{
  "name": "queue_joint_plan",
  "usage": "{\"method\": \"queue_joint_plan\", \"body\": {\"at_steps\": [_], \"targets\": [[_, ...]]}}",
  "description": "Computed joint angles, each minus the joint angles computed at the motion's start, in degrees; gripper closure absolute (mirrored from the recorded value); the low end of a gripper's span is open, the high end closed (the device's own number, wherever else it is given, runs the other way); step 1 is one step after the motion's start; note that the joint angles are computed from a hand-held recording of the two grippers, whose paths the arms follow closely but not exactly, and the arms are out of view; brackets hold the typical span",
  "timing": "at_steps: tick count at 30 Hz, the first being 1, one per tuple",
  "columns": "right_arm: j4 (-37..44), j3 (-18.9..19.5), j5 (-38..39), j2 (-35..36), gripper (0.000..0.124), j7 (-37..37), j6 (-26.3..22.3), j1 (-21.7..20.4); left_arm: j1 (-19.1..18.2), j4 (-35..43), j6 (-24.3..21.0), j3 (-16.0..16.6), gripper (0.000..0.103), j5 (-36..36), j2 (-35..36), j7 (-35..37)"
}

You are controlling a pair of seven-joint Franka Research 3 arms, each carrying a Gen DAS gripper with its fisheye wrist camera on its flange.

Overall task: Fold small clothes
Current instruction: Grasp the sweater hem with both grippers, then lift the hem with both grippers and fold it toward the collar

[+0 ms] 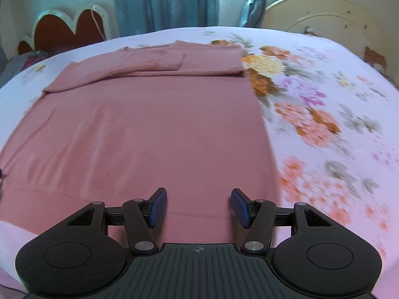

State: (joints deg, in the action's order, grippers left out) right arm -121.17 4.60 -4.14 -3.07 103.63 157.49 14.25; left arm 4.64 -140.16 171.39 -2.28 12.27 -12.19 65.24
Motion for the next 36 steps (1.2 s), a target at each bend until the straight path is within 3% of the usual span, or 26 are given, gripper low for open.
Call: {"method": "queue_joint_plan", "body": {"at_steps": [6, 13, 19, 20, 21, 23, 24, 29, 36], "targets": [[-3.41, 0.63, -5.17, -3.00, 0.067, 5.18, 0.33, -1.79, -0.94, -3.18, 0.62, 1.41, 0.039, -1.82, -2.26, 1.34], [-5.48, 0.94, -6.48, -4.84, 0.067, 7.68, 0.07, -3.24, -9.25, -4.98, 0.75, 8.07, 0.050, -14.18, -3.47, 11.09], [-7.07, -0.31, 3.57, -5.70, 0.068, 1.46, 0.41, -1.67, -14.42, -4.29, -1.07, 11.06, 0.076, -25.17, -3.60, 19.71], [-7.03, -0.43, 5.14, -5.64, 0.072, 0.56, 0.16, -1.50, -15.11, -3.94, -1.54, 11.56, 0.082, -27.15, -3.48, 21.27], [-6.89, -0.79, 7.52, -5.56, 0.089, -1.02, -0.20, -1.09, -15.58, -3.61, -1.82, 11.86, 0.086, -29.04, -3.28, 22.69], [-6.53, -0.67, 9.13, -5.55, 0.099, -1.30, -0.53, -1.27, -16.00, -2.98, -2.19, 12.04, 0.091, -32.31, -2.88, 25.48], [-6.29, -0.62, 9.49, -5.54, 0.112, -1.65, -0.74, -1.36, -16.26, -2.70, -2.21, 12.23, 0.093, -34.13, -2.76, 26.99], [-4.39, -0.84, 12.29, -5.05, 0.114, -4.37, -2.05, -1.27, -16.01, -1.64, -1.09, 11.32, 0.095, -40.03, -2.40, 31.16], [1.53, -1.93, 19.68, -2.35, 0.114, -10.81, -0.22, -0.57, -21.30, 4.63, 1.04, 15.32, 0.095, -55.43, -0.54, 44.57]]}}
